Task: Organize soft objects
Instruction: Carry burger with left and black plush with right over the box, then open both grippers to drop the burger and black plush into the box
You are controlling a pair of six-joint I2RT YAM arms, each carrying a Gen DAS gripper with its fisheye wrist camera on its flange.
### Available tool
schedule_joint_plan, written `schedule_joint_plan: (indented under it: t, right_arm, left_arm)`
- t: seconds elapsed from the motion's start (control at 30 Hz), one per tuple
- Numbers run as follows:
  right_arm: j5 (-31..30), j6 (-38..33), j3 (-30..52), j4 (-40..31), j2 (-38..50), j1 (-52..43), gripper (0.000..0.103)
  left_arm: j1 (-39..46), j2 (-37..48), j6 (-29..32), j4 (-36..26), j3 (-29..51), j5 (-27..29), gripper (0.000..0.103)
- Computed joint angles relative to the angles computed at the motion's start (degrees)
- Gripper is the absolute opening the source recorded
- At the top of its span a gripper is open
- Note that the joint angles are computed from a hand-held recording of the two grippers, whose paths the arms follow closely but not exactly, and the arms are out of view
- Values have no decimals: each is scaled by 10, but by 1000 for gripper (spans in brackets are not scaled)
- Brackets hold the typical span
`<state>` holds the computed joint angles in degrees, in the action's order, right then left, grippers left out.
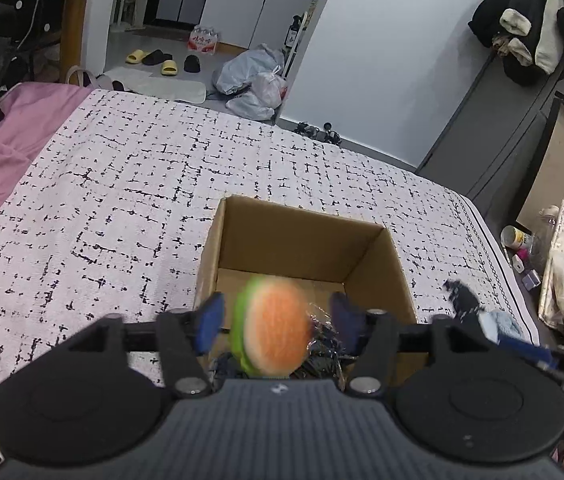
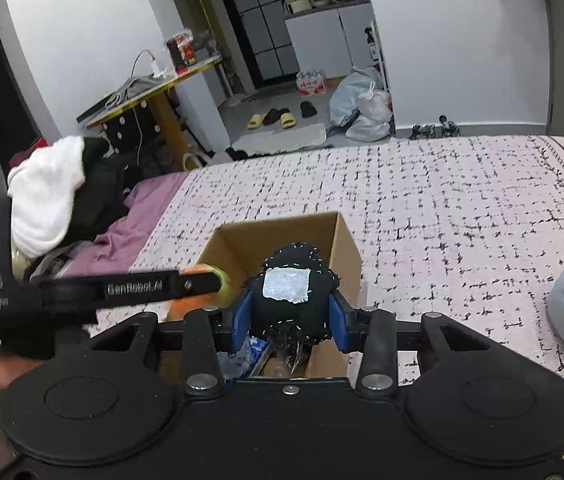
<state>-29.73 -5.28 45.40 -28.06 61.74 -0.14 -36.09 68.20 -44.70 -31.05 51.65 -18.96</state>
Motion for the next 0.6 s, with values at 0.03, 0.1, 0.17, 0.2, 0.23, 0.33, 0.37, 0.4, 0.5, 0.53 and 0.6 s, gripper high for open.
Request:
schedule_joint_plan:
  t: [0.03, 0.1, 0.17, 0.2, 0.23, 0.33, 0.37, 0.4, 0.5, 0.53, 0.6]
  right_arm:
    - [3, 0, -1, -1, 0, 5, 40]
    - [9, -3, -3, -3, 4, 13, 40]
    - [11, -5, -2, -6, 8, 18, 40]
    - [12, -7, -2, -9, 9, 20, 41]
    - [14, -7, -2, -10, 10, 23, 41]
    - [9, -10, -1, -19, 15, 24, 43]
    - [7, -14, -2, -23, 14, 24, 45]
    - [7, -17, -3, -27, 12, 24, 47]
    - [-13, -21, 0, -41, 11, 9, 68]
    - [-22, -21, 0, -42, 10, -2, 70]
    - [-31, -26, 4, -48, 10, -19, 70]
  left_arm:
    - [-2, -4, -1, 3, -3, -6, 77]
    - [-8, -14, -2, 3, -9, -23, 81]
    - [-12, -22, -10, -5, -11, -27, 81]
    - [-10, -24, -15, -7, -12, -26, 81]
    - [-13, -26, -22, -13, -12, -28, 81]
    - [-30, -33, -42, -37, -6, -48, 81]
    - [-39, -35, -48, -46, -4, -57, 81]
    - [-43, -36, -49, -50, 0, -60, 82]
    - [-65, -40, -55, -67, 13, -78, 86]
    - [-75, -40, -60, -77, 19, -87, 88]
    - [-99, -42, -80, -102, 33, -115, 89]
